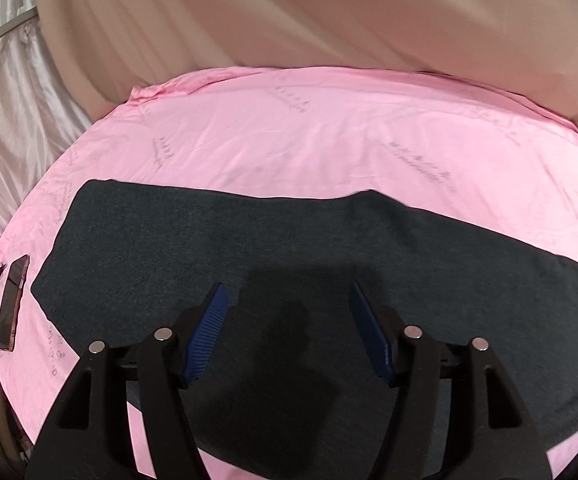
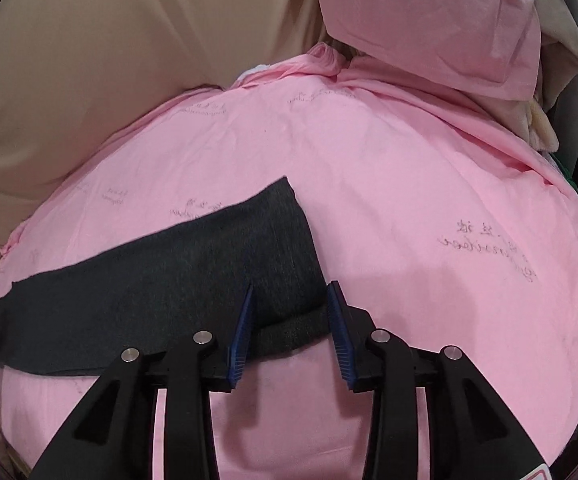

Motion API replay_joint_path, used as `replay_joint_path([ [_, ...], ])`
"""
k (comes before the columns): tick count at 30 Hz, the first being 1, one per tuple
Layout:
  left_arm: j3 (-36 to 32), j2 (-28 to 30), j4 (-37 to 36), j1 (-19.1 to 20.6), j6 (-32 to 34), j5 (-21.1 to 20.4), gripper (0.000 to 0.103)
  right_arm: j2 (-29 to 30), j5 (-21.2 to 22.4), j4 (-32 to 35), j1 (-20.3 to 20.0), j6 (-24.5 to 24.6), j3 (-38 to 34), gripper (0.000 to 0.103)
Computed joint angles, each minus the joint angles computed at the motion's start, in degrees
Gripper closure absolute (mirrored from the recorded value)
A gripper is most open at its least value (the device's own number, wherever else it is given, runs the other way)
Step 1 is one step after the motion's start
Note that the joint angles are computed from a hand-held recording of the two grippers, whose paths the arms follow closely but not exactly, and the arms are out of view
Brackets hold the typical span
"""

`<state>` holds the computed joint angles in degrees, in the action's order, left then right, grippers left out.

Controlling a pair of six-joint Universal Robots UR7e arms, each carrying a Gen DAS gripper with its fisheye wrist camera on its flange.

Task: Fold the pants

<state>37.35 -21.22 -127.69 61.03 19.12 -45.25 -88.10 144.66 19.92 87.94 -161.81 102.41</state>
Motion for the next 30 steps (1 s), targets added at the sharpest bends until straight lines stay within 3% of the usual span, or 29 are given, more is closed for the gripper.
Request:
replay_joint_path([
  [1,0.50,-0.29,0.30,-0.11,-0.11,-0.62,0.042,0.98,1.93,0.96,0.33,0.81,-1.02,0.099],
  [4,3.47,-1.84,0.00,-0.47,0.81,-1.20,0.042,-1.51,5.29,-3.68,4.59,-1.99,-0.05,0.099],
  [6,5.50,-2.82,-0.96,-0.55,2.07,-1.07,0.041,-1.59,7.12,-2.99,5.40,-1.41,-0.19,0.099],
  [9,6.78,-3.38,-0.40,-0.31,1.44,-0.82,0.037,1.00,7.56,6.57,2.69,9.47,-0.60,0.092],
  [12,7.29,-3.83,0.82,-0.04,-0.14,-1.09,0.037,-4.21,2.30,0.15,2.32,11.07,5.03,0.087],
  [14,7.76,-4.22,0.72,0.00,-0.06,-1.54,0.037,-5.95,0.26,-3.13,2.66,11.82,7.36,0.054],
  [16,8.52,-4.69,-0.08,-0.06,0.28,-1.51,0.034,-5.72,-1.58,-3.80,2.13,12.52,7.58,0.052],
  [19,8.41,-5.29,1.34,0.20,-1.40,-2.96,0.031,-4.21,-0.89,-4.65,2.67,13.30,6.80,0.045],
  [23,10.05,-6.74,0.87,0.55,-1.55,-4.03,0.023,-3.06,-4.35,-5.38,1.55,13.38,5.49,0.045],
  [27,10.98,-8.13,-0.25,1.29,-1.32,-4.32,0.016,0.72,-0.50,-4.39,1.93,14.09,1.94,0.044],
  [28,10.38,-8.24,-0.02,1.66,-1.71,-4.50,0.016,0.80,-0.47,-4.76,1.76,14.21,1.87,0.048],
  [30,8.31,-8.21,1.00,2.65,-2.76,-4.92,0.016,0.89,-2.52,-4.70,0.84,15.89,1.94,0.073],
])
